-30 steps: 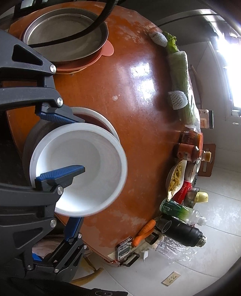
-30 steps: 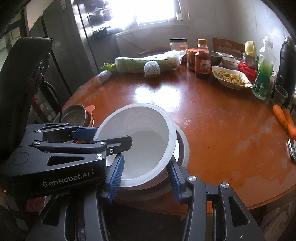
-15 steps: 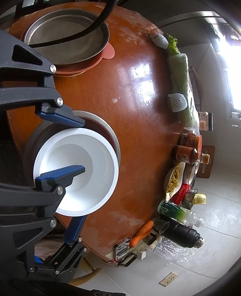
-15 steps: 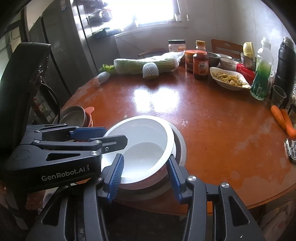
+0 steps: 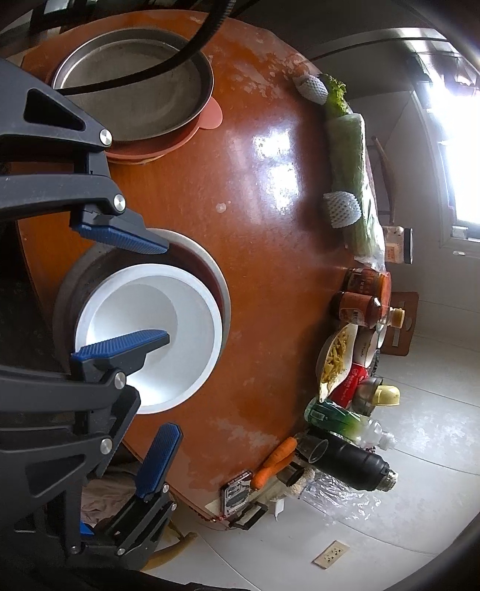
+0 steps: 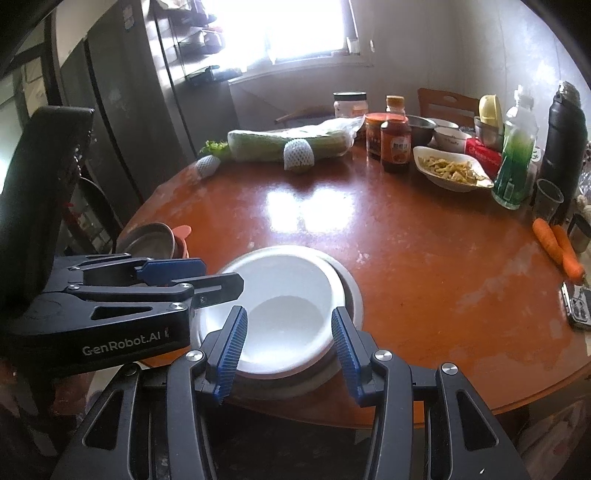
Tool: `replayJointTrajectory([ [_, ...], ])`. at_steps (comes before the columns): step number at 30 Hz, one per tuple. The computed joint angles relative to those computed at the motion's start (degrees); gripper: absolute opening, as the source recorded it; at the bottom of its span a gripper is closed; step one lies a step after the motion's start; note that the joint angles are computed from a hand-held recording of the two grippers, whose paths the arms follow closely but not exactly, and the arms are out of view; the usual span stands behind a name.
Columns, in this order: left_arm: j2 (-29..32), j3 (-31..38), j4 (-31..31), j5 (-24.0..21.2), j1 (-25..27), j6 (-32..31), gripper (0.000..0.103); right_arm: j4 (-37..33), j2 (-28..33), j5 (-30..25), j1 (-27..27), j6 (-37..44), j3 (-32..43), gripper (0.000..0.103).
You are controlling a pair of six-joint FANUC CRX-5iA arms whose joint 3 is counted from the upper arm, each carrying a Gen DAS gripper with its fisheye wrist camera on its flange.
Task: Organize plates and bowls
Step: 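Carry the nested bowls with the left gripper toward the plate stack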
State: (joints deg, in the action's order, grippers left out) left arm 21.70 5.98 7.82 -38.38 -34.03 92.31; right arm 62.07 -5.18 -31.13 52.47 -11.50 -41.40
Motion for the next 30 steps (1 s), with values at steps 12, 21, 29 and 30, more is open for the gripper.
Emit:
replayJointTrajectory([
  [12, -2.8, -2.2, -1.0, 2.3, 0.0, 0.3, 0.045, 1.2, -1.6, -2.2, 1.0, -1.4, -0.5, 0.055],
  [21, -4.8, -4.8, 0.3, 4.1, 1.6, 0.9, 0.050, 0.6, -2.6, -3.8, 0.9, -3.3, -1.0, 0.064],
  [29, -2.5, -4.2, 2.6, 3.2, 2.1, 0.5, 0.053, -1.4, -1.9, -2.0, -0.5, -2.7, -1.0, 0.067],
  [30, -1.9, -3.8, 2.8, 3.0, 2.1, 0.2, 0.053, -1.8, -1.6, -1.7, -0.8, -2.5, -0.9, 0.067],
])
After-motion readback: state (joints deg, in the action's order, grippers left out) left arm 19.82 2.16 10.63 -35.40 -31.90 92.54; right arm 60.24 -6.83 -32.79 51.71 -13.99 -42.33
